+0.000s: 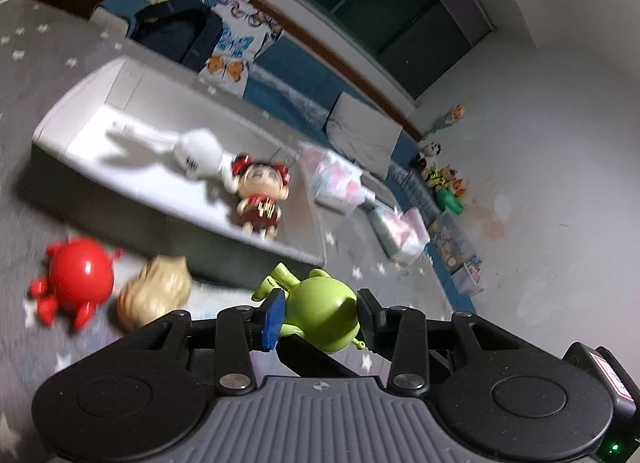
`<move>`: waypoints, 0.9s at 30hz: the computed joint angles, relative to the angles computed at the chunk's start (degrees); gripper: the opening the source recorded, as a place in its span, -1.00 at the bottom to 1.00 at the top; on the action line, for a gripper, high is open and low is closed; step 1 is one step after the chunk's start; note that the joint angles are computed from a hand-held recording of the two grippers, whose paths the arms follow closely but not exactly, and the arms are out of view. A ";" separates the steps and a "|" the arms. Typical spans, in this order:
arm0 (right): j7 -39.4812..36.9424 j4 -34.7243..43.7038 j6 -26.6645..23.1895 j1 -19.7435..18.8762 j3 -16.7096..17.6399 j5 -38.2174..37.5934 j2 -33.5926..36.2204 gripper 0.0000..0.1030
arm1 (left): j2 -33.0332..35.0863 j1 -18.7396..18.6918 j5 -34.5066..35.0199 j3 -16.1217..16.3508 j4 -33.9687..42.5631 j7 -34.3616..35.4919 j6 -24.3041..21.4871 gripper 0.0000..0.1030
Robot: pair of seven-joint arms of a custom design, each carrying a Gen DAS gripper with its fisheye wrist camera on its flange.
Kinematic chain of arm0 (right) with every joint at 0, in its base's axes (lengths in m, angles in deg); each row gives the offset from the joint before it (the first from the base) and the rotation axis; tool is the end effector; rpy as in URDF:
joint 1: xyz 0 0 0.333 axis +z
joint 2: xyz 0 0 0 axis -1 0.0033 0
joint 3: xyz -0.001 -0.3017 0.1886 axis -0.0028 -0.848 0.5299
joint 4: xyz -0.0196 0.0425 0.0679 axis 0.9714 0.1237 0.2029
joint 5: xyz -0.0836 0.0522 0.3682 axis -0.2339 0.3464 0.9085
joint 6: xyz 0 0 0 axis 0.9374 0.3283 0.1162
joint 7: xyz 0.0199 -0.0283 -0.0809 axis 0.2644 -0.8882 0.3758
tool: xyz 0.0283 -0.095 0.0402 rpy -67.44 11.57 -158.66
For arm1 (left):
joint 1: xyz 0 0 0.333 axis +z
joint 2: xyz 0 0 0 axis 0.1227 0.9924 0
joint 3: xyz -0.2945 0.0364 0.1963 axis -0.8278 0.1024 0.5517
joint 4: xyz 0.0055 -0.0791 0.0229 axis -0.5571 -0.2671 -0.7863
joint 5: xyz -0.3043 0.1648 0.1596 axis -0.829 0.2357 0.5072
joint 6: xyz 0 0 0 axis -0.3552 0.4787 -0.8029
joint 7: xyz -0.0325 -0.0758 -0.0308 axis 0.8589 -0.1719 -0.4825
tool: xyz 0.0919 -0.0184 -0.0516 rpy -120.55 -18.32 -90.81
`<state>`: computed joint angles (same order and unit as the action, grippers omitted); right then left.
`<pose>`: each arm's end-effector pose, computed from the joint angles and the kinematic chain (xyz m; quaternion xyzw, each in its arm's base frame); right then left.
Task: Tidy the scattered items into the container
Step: 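Carry the green toy into the box and release it beside the doll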
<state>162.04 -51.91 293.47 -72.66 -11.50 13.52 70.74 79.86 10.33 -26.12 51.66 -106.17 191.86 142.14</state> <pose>0.5571 0.1368 0.4279 -0.6216 0.6064 -0.3094 0.3876 0.6731 -0.1614 0.4428 0.4956 -0.7000 0.5025 0.1091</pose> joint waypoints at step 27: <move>-0.37 34.55 -27.41 -8.97 0.71 -5.82 18.49 0.09 | 31.86 -5.47 33.52 -2.35 47.47 -34.20 -4.06 -0.19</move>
